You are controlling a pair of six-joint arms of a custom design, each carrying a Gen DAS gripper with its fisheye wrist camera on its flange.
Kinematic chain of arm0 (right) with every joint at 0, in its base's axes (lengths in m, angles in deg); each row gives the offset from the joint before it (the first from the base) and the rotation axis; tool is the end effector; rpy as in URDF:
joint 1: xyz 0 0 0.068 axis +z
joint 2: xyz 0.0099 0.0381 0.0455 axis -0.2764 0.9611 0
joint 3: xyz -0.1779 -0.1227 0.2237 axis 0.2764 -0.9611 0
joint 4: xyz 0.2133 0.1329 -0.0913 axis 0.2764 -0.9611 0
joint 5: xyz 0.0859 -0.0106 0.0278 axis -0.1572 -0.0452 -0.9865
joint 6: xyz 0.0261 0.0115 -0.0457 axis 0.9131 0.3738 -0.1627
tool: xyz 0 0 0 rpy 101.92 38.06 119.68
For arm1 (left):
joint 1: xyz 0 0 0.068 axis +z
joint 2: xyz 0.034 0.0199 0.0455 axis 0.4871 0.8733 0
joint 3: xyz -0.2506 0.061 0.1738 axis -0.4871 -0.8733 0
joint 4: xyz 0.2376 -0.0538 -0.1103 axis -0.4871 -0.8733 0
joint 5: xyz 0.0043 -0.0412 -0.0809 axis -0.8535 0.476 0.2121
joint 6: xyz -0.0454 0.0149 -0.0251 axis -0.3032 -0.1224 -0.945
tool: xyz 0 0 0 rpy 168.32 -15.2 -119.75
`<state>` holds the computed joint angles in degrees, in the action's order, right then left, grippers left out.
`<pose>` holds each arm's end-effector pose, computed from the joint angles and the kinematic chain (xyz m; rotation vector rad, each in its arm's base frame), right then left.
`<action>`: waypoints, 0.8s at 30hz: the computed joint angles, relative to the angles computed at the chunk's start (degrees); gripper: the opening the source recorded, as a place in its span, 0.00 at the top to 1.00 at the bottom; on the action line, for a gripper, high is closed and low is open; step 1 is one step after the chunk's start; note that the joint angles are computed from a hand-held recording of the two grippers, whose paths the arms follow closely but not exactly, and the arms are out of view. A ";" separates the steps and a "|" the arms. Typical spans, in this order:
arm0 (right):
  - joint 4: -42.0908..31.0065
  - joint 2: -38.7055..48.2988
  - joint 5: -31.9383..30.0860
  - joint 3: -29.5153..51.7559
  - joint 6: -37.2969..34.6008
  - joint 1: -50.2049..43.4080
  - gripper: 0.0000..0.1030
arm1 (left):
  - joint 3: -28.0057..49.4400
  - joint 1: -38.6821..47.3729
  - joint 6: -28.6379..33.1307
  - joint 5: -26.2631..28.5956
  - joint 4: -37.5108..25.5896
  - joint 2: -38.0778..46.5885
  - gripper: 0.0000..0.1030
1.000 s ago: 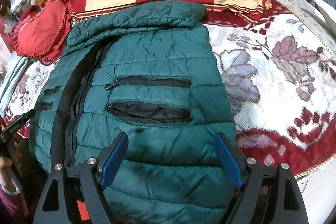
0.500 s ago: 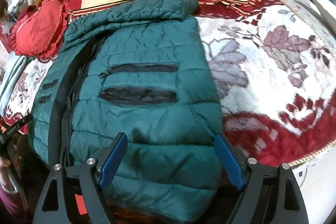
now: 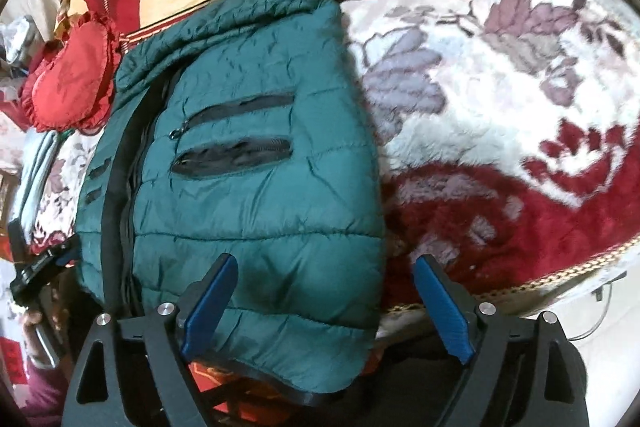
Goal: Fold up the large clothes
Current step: 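Move both open tools down to the jacket hem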
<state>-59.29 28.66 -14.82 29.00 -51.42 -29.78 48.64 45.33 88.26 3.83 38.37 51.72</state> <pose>0.2258 -0.0421 0.2185 0.2015 2.6853 0.4272 0.2644 0.0649 0.1944 -0.2413 2.6656 -0.3460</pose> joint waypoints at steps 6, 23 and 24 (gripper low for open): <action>-1.18 2.70 -5.77 0.08 -2.28 0.01 0.15 | -0.29 0.66 0.75 1.08 0.28 1.17 0.23; 1.73 3.26 -5.08 -1.00 -1.06 3.93 0.16 | -3.32 -0.82 2.03 1.30 2.81 1.09 0.18; 1.96 2.46 -5.67 -1.33 -1.19 4.07 0.22 | -3.38 -1.03 2.18 1.09 2.91 1.13 0.18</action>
<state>-57.33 31.12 -20.49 27.67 -52.61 -25.71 45.26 44.30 90.44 4.92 41.27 52.85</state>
